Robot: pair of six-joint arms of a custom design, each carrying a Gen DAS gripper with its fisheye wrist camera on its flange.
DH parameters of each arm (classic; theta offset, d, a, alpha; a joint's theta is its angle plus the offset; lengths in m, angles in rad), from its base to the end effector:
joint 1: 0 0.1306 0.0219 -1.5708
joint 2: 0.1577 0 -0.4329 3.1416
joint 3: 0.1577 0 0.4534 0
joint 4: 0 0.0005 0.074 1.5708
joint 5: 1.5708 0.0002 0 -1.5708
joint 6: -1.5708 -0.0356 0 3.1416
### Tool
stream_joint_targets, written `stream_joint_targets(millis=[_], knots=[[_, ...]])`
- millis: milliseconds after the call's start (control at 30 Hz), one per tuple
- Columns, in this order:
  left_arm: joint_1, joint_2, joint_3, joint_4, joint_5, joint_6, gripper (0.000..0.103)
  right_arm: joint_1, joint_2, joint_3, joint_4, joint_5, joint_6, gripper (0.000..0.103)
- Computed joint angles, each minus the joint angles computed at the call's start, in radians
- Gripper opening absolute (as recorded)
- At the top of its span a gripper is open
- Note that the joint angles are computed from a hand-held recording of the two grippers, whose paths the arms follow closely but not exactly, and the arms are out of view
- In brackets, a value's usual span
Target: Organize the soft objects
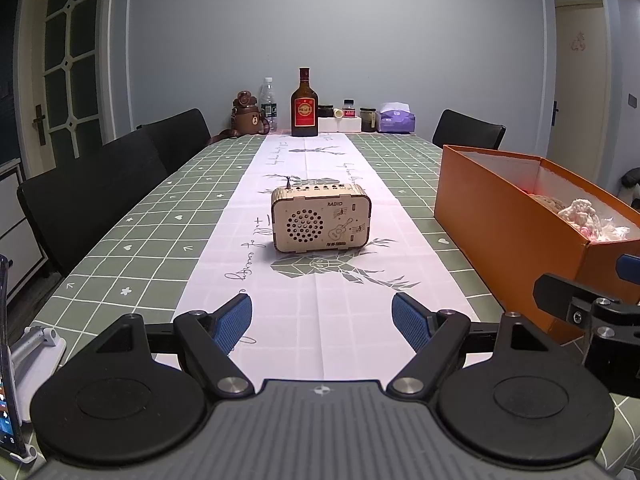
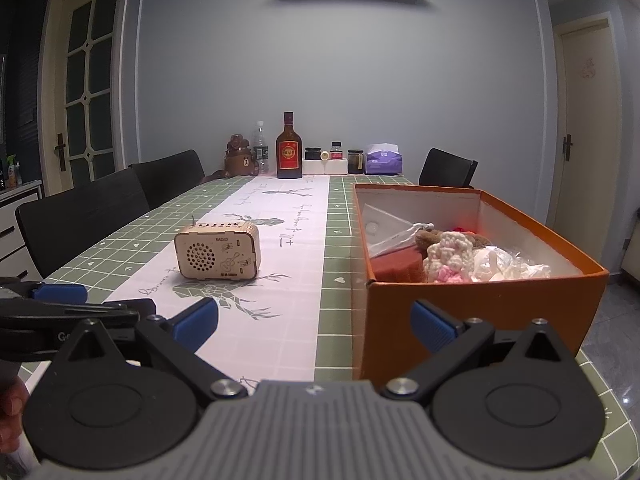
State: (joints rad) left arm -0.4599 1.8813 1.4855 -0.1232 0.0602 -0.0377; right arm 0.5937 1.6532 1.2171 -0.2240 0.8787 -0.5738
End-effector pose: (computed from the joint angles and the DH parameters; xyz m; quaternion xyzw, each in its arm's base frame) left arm 0.6535 -0.3267 0.2876 0.2275 0.8341 -0.1306 0.4852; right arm 0.5230 0.3193 0.3001 0.1790 0.8146 -0.0994 0.5426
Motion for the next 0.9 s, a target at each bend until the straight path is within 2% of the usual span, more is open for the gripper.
stream_joint_targets(millis=[900], knots=[[0.003,-0.003,-0.003,-0.001,0.000,0.001,0.093,0.000,0.008,0.004,-0.006,-0.026,-0.005,0.100]])
